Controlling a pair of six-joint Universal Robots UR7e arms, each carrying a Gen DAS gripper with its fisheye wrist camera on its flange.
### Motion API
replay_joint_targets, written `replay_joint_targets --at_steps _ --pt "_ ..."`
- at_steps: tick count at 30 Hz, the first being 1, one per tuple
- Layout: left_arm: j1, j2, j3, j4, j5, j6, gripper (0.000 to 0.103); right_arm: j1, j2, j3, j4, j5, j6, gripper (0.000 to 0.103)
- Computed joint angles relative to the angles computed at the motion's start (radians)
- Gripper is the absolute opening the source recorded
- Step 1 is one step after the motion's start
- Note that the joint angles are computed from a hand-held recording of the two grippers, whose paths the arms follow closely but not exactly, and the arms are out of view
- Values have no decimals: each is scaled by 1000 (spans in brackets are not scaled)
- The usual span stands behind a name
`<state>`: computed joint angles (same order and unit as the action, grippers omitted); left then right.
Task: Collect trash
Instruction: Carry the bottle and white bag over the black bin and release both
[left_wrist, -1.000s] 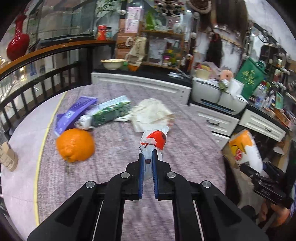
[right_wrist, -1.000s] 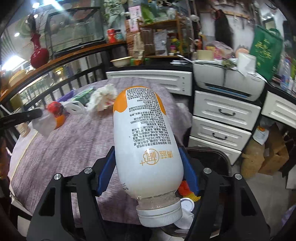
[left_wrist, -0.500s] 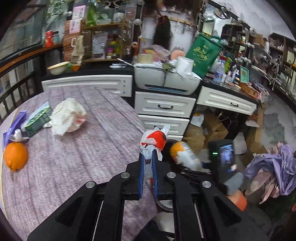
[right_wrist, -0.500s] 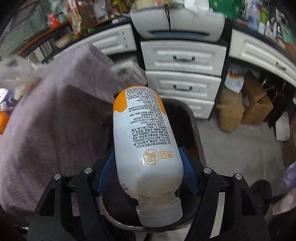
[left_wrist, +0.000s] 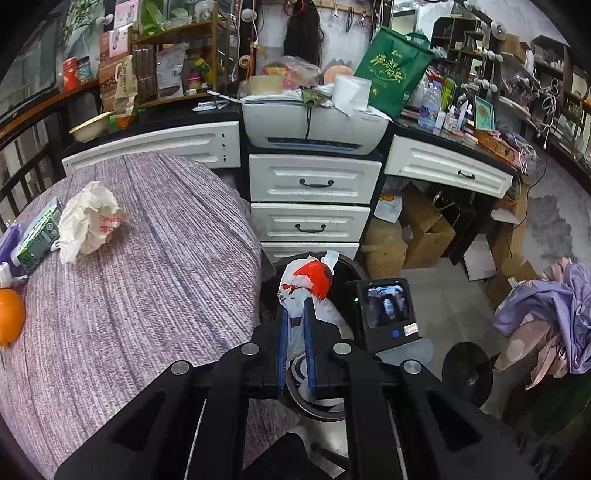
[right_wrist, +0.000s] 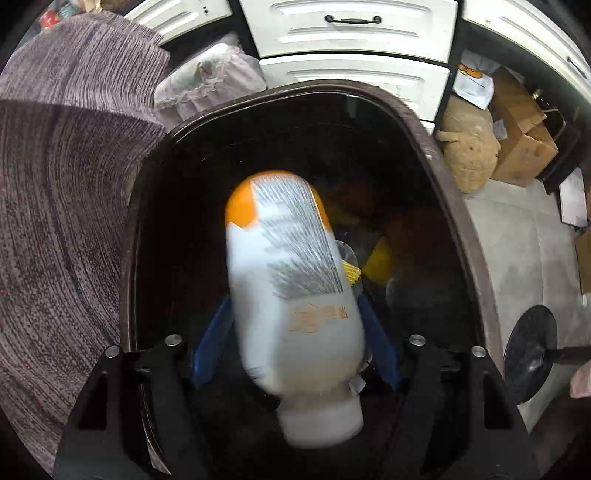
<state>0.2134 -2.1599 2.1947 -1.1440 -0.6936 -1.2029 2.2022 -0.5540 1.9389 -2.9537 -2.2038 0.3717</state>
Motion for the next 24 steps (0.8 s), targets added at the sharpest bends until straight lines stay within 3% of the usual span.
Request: replay_joint_targets --at_steps 5,12,19,24 --pt "67 33 35 -122 -12 106 9 51 -76 84 -104 -82 -21 75" --pt "178 121 96 -347 -64 259 9 80 -230 216 -167 -208 61 77" --pt "280 225 128 -479 -109 362 9 85 -327 302 -180 -255 144 77" --pt "305 271 141 -500 -116 378 9 89 -359 326 -174 -271 175 77"
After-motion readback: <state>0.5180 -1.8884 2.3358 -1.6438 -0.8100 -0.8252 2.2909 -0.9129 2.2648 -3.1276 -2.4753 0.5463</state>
